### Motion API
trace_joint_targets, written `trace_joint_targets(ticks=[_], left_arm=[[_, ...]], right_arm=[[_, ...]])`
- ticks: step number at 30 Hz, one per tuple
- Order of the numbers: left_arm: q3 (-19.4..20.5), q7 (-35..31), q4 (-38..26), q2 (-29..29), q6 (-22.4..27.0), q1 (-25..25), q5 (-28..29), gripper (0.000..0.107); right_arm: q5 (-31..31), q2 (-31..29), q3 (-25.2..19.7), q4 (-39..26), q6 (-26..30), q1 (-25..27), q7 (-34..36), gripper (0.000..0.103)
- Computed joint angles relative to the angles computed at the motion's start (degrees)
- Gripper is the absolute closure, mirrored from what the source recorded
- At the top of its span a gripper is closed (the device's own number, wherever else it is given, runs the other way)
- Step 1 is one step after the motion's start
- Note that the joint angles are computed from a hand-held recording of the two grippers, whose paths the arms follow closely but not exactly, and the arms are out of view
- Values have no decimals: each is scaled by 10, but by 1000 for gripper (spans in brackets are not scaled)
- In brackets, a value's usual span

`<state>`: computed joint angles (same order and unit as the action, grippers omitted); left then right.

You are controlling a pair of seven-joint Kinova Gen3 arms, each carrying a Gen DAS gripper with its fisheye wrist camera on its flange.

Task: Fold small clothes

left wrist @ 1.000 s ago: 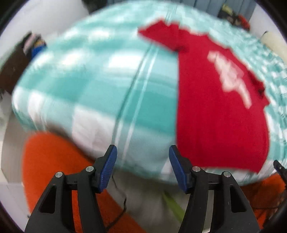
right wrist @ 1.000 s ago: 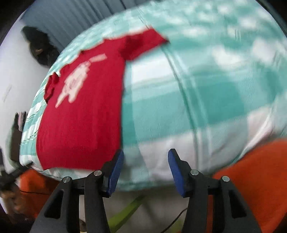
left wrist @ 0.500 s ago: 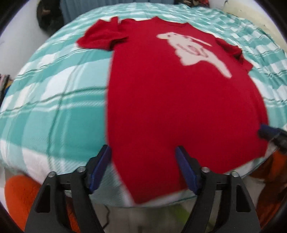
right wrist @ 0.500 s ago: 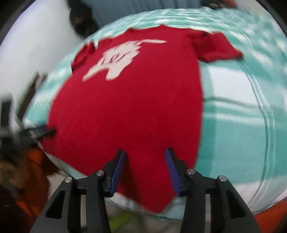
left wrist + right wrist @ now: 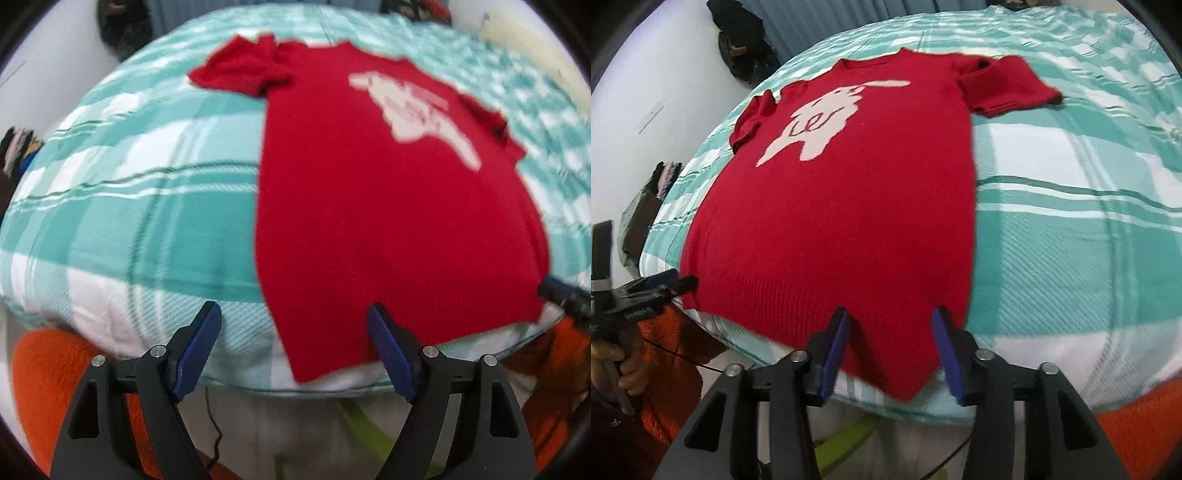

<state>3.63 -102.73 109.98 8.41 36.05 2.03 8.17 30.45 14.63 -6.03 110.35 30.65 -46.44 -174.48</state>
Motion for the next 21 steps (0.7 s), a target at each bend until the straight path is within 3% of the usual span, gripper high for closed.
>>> trace_joint_targets(ticks=[2,5,8,10,12,15,18,21], left_arm=[[-17,1,19,-29,-22,8,6,25],[-12,18,30,-58,-42,-8,11,25],[-9,25,28,-70,-56,-17,24,24],[-12,60,18,-68,-60,-7,-4,22],[-16,106,18,-67,-78,7,-47,22],[-16,151,35,-69,-101,4,-80,22],[-22,183,49,-65,-107,-1,-100,22],[-24,204,45,-55,-100,-4,-111,22]], right_arm=[[30,-12,31,5,30,-51,-47,29],[76,-27,40,19,43,-75,-117,29],[135,-41,20,30,57,-67,-186,29],[173,-48,-11,35,73,-48,-227,29],[201,-60,-8,44,87,-55,-260,29],[194,-83,2,55,100,-42,-246,29],[166,-94,-29,49,117,37,-176,29],[177,-83,-75,37,109,116,-106,29]])
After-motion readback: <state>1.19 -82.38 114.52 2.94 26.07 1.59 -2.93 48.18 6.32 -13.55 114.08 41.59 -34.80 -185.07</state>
